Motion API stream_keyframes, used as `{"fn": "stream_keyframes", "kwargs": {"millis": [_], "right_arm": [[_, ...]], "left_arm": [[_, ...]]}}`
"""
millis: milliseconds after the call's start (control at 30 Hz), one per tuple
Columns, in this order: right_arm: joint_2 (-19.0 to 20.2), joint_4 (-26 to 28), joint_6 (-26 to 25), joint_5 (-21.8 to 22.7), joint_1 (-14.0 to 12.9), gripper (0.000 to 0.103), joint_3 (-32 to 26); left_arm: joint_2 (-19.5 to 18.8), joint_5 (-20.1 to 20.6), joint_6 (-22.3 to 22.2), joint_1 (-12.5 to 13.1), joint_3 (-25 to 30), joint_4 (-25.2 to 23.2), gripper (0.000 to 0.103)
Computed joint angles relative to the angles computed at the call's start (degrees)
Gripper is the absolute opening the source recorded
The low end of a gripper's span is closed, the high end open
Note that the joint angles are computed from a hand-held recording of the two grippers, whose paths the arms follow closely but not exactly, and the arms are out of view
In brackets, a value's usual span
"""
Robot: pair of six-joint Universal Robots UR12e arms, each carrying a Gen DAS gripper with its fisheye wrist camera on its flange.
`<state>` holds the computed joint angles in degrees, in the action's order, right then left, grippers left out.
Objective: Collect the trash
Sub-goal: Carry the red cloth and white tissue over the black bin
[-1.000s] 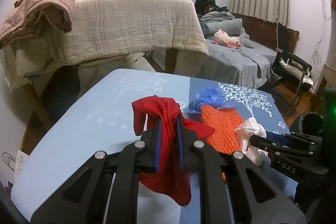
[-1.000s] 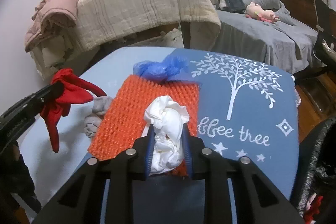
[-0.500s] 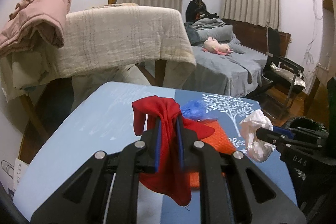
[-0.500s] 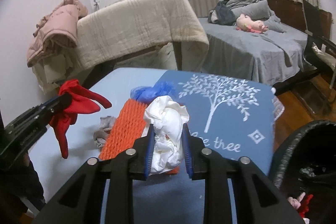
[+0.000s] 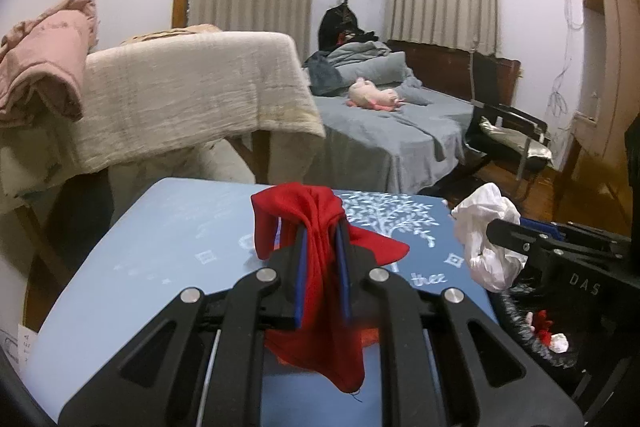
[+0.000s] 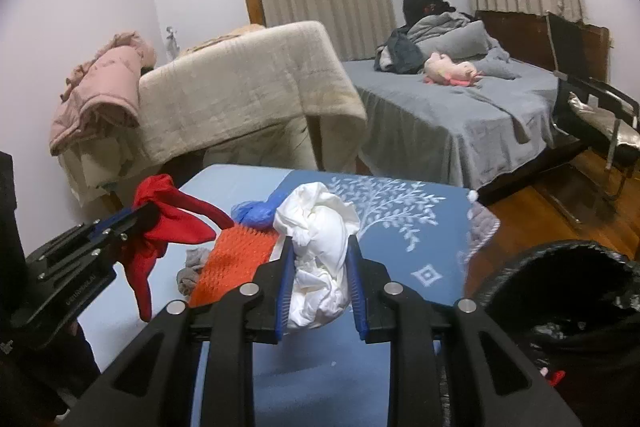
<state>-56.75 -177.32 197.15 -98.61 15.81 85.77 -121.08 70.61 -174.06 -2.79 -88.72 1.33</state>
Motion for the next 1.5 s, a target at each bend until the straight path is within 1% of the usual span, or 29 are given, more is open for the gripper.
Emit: {"fn": "stream_keyframes", "kwargs": {"millis": [333, 667, 1000, 1200, 1500], "right_arm": [[-3.4, -3.3, 0.5, -3.3, -0.8, 0.025, 4.9], [-6.8, -4.9, 2.1, -7.5, -1.9, 0.025, 9.9], [-10.2, -5.4, 4.5, -12.0, -3.3, 0.025, 15.1], [-12.2, -5.3, 6.1, -14.6, -3.9, 0.025, 18.1], [-13.9, -4.4, 8.1, -17.5, -4.6, 0.025, 20.7]], "left_arm": [[0.5, -3.3, 0.7, -1.9, 0.0, 0.0, 0.013], [0.3, -7.2, 2.1, -4.1, 0.7, -0.9, 0.013], [0.1, -11.0, 4.4, -6.4, 1.0, -1.6, 0.013], [-0.4, -13.2, 5.7, -7.8, 1.5, -2.8, 0.013], [-0.9, -16.2, 8.0, -9.6, 1.7, -4.8, 0.013]]}}
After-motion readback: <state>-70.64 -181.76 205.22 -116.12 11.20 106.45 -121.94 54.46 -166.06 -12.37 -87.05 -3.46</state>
